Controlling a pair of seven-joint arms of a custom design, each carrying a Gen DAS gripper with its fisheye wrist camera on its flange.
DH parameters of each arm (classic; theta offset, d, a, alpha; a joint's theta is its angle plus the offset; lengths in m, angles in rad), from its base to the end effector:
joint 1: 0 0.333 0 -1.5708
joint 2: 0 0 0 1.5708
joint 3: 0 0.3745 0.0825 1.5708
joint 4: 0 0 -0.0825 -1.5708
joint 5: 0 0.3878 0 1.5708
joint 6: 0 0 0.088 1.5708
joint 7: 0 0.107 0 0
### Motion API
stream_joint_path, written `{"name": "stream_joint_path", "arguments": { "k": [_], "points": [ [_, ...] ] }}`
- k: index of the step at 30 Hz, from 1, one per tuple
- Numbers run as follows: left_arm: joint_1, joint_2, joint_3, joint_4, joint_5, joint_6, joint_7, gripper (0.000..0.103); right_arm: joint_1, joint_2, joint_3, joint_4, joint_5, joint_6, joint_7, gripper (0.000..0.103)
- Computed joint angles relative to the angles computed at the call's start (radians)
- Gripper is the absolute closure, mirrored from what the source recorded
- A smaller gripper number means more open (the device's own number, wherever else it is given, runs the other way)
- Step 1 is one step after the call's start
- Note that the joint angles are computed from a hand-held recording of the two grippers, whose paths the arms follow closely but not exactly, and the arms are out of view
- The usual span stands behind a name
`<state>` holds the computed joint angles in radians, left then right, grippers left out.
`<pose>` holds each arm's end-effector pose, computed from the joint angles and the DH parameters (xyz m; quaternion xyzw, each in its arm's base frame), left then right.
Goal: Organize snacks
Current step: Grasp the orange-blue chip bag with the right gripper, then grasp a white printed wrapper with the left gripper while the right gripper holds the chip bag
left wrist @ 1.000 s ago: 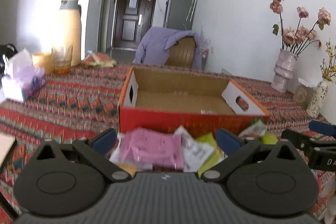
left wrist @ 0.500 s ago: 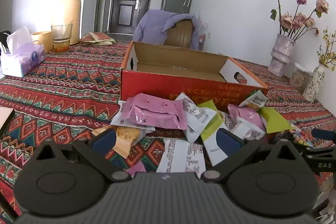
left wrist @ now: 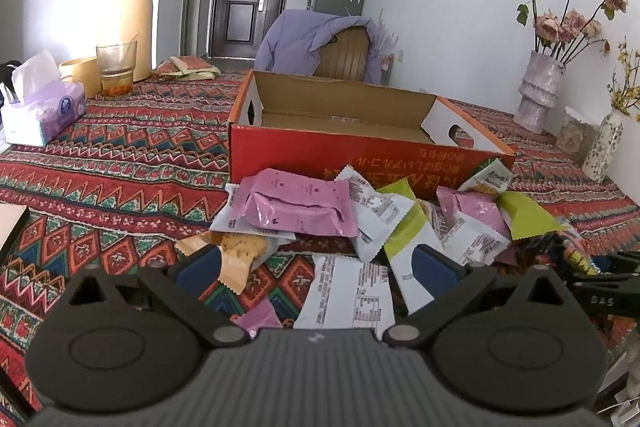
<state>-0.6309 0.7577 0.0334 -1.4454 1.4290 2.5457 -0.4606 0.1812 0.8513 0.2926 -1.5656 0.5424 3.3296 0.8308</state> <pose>0.6432 -0.4610 0.3056 -0.7026 0.5257 -0.3420 0.3362 0.7445 0.2466 0.2821 -0.7571 0.4860 -0.2369 0.3666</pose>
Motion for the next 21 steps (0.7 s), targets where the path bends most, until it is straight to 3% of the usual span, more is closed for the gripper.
{"name": "stream_joint_path", "arguments": {
  "k": [6, 10, 14, 21],
  "points": [
    [0.004, 0.003, -0.007, 0.006, -0.038, -0.012, 0.040, 0.000, -0.121, -0.005, 0.157, -0.092, -0.093, 0.182, 0.037, 0.049],
    [0.006, 0.002, -0.009, 0.006, -0.060, -0.015, 0.065, 0.000, -0.151, -0.007, 0.188, -0.120, -0.163, 0.267, 0.107, 0.049],
    [0.016, 0.021, -0.026, 0.037, -0.139, -0.046, 0.164, 0.000, -0.156, -0.005, 0.189, -0.122, -0.216, 0.312, 0.174, 0.049],
    [0.019, 0.069, -0.032, 0.115, -0.282, -0.086, 0.309, 0.000, -0.143, 0.007, 0.172, -0.091, -0.315, 0.287, 0.267, 0.049]
  ]
}}
